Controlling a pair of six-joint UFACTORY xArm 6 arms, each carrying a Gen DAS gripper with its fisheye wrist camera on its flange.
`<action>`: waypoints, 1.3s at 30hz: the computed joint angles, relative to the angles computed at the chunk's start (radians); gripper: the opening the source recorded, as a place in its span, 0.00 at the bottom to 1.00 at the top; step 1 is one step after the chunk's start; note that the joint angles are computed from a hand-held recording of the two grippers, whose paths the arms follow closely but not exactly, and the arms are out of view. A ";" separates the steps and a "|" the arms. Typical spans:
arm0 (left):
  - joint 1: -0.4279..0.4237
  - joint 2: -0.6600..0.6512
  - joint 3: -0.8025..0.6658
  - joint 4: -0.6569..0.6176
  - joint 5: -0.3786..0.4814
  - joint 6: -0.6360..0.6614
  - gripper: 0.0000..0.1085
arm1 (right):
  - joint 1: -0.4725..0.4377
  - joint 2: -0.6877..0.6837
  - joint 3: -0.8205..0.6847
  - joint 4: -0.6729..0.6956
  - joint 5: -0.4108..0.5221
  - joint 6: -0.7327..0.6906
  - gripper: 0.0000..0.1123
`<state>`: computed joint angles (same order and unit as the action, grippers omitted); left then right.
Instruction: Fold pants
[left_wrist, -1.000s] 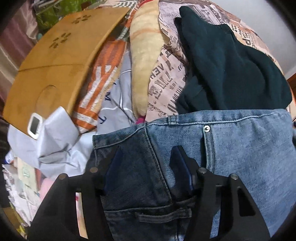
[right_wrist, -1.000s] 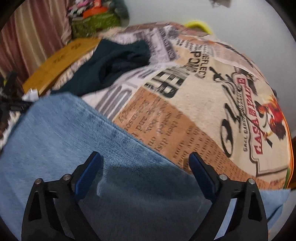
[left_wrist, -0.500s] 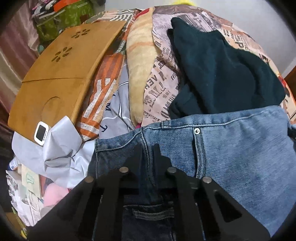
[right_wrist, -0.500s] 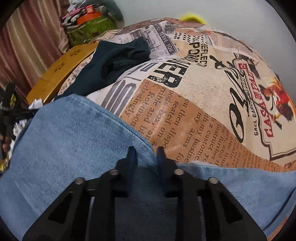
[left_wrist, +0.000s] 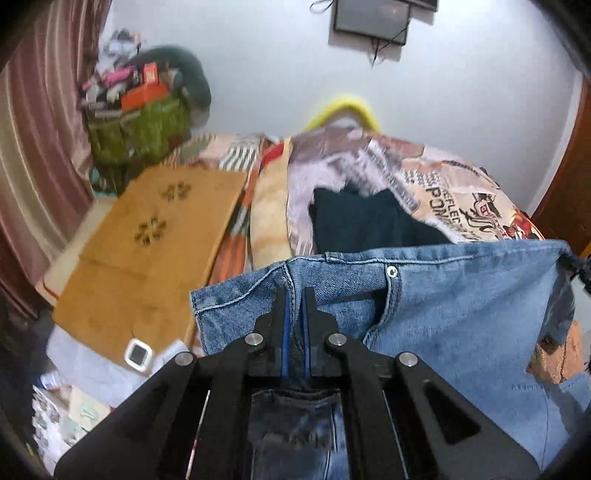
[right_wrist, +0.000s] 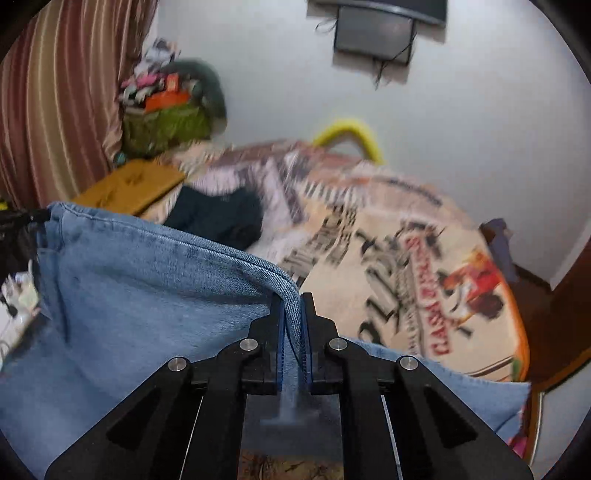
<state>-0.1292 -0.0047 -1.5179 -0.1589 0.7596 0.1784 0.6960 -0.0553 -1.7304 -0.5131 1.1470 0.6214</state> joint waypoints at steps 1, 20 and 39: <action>-0.007 -0.012 0.010 0.022 -0.010 -0.001 0.04 | 0.009 -0.010 -0.002 -0.002 0.013 -0.002 0.06; 0.128 -0.480 0.478 -0.171 0.094 0.126 0.04 | 0.421 -0.240 0.203 -0.102 0.247 0.225 0.06; 0.206 -0.710 0.725 -0.104 0.216 0.155 0.01 | 0.571 -0.306 0.366 -0.057 0.256 0.484 0.08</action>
<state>0.0770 -0.7143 -0.7928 -0.2630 0.9760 0.3329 1.2672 -0.3617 -1.3643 -0.5702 1.4031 1.1058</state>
